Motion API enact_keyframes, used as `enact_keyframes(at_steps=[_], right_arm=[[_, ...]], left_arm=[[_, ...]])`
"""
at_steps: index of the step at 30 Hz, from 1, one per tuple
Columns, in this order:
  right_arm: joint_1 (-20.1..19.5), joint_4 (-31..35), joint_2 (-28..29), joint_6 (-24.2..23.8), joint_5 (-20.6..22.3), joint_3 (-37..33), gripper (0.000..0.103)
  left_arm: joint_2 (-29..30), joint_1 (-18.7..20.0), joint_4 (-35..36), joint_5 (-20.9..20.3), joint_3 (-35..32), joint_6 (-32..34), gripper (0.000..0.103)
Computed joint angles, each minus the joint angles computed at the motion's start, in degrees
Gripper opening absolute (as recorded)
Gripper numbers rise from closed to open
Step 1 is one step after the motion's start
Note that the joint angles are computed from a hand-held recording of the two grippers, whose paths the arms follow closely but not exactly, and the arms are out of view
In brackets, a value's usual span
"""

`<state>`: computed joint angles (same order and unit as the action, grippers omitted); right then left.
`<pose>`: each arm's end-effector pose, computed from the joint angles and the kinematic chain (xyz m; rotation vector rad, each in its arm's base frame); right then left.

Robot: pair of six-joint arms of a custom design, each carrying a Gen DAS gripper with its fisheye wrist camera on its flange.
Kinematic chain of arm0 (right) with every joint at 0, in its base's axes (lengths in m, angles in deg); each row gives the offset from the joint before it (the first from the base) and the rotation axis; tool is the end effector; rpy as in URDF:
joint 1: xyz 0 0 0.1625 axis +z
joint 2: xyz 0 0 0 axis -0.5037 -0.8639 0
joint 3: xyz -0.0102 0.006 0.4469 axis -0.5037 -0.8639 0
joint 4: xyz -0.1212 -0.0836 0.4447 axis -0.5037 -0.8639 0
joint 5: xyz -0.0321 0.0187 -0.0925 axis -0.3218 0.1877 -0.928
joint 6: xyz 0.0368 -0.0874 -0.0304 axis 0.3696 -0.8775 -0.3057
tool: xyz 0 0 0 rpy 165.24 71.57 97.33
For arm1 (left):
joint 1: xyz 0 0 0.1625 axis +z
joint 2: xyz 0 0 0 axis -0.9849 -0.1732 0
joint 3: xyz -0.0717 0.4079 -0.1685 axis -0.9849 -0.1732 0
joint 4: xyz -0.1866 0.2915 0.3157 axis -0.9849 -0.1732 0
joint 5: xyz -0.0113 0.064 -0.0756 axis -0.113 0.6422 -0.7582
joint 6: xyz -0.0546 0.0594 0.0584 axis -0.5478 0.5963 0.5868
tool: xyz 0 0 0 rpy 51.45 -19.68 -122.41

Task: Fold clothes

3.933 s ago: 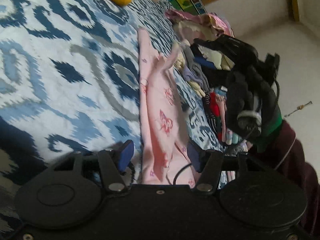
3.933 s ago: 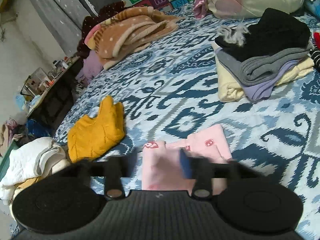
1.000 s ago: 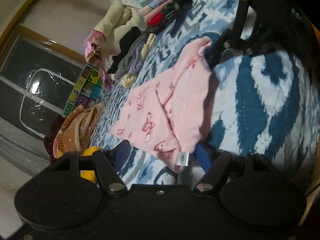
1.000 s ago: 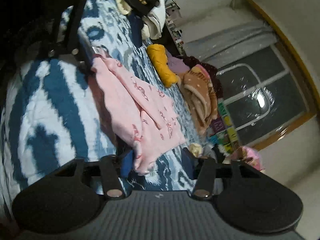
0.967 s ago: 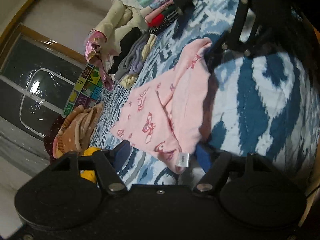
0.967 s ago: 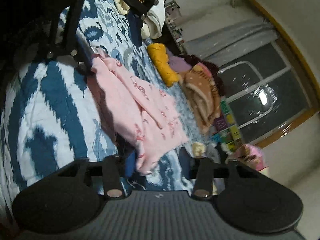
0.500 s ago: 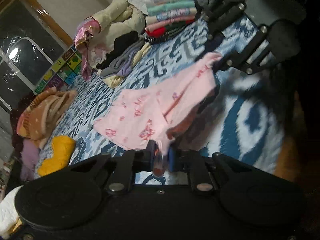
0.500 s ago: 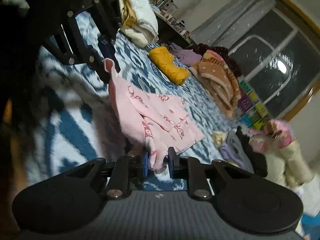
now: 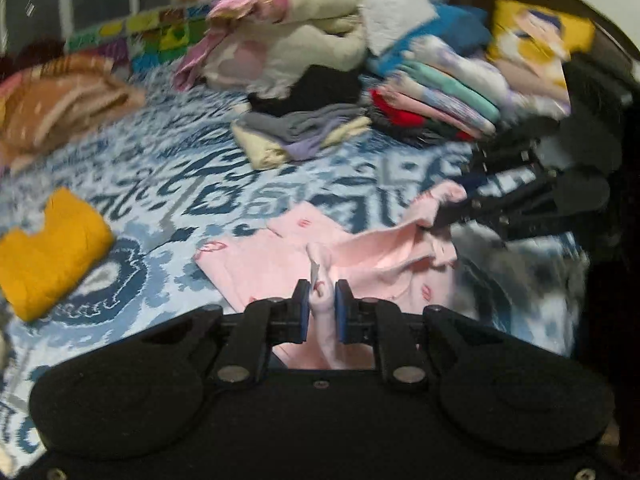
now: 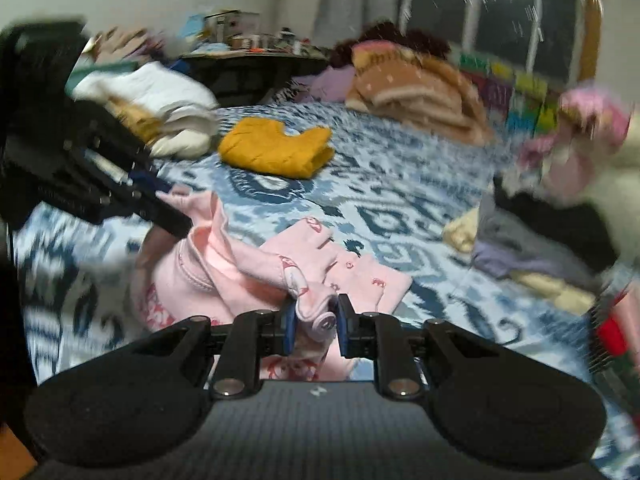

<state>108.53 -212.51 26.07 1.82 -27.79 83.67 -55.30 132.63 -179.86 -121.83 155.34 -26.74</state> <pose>-0.0083 -0.7567 0.3250 1.3869 -2.3594 0.7548 -0.3123 -0.7156 0.0156 1.0184 2.3561 -0.8106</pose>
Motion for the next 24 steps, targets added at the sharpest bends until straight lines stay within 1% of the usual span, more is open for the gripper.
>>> enact_keyframes(at_steps=[5, 10, 13, 15, 16, 17, 18, 19, 20, 21, 22, 23, 24], right_arm=[[0.2, 9.0, 7.7, 11.7, -1.2, -12.3, 0.021], [0.5, 14.7, 13.2, 18.0, -2.9, -20.7, 0.021], [0.4, 18.2, 16.8, 23.1, -3.5, -26.4, 0.022], [-0.2, 20.2, 19.2, 29.0, -2.6, -30.2, 0.029], [-0.8, 21.4, 20.4, 33.1, -0.9, -32.3, 0.036], [-1.7, 22.2, 21.2, 37.7, 1.2, -33.7, 0.053], [-2.5, 22.5, 21.4, 41.4, 3.3, -34.2, 0.063], [-3.3, 22.6, 21.3, 44.3, 5.3, -34.2, 0.063], [-4.1, 21.8, 20.7, 45.1, 7.0, -33.2, 0.063], [-4.7, 20.3, 19.8, 44.5, 8.6, -31.4, 0.063], [-5.2, 18.7, 18.7, 42.7, 9.5, -29.4, 0.063], [-5.4, 16.8, 17.5, 39.4, 9.9, -27.2, 0.063], [-5.5, 15.4, 16.7, 36.1, 10.4, -25.5, 0.063]], left_arm=[[2.9, 3.8, 3.3, -3.8, -7.6, -2.1, 0.012], [5.9, 6.5, 6.2, -5.8, -14.1, -2.7, 0.011], [7.4, 7.8, 7.8, -6.5, -17.3, -3.4, 0.011], [8.5, 8.7, 8.7, -6.5, -19.2, -4.8, 0.011], [9.1, 9.1, 9.1, -6.3, -20.1, -6.3, 0.011], [9.6, 9.6, 9.5, -6.1, -20.9, -7.9, 0.011], [9.8, 10.0, 9.1, -6.0, -21.1, -9.7, 0.013], [9.4, 10.2, 7.5, -6.7, -20.0, -12.0, 0.016], [8.7, 10.4, 5.2, -7.9, -18.2, -13.8, 0.016], [7.9, 10.4, 2.6, -9.0, -16.2, -14.8, 0.019], [7.3, 10.3, 0.6, -9.7, -14.5, -15.6, 0.027], [6.8, 10.2, -0.8, -10.1, -13.0, -16.5, 0.031], [6.6, 10.1, -2.2, -10.4, -11.9, -17.6, 0.043]])
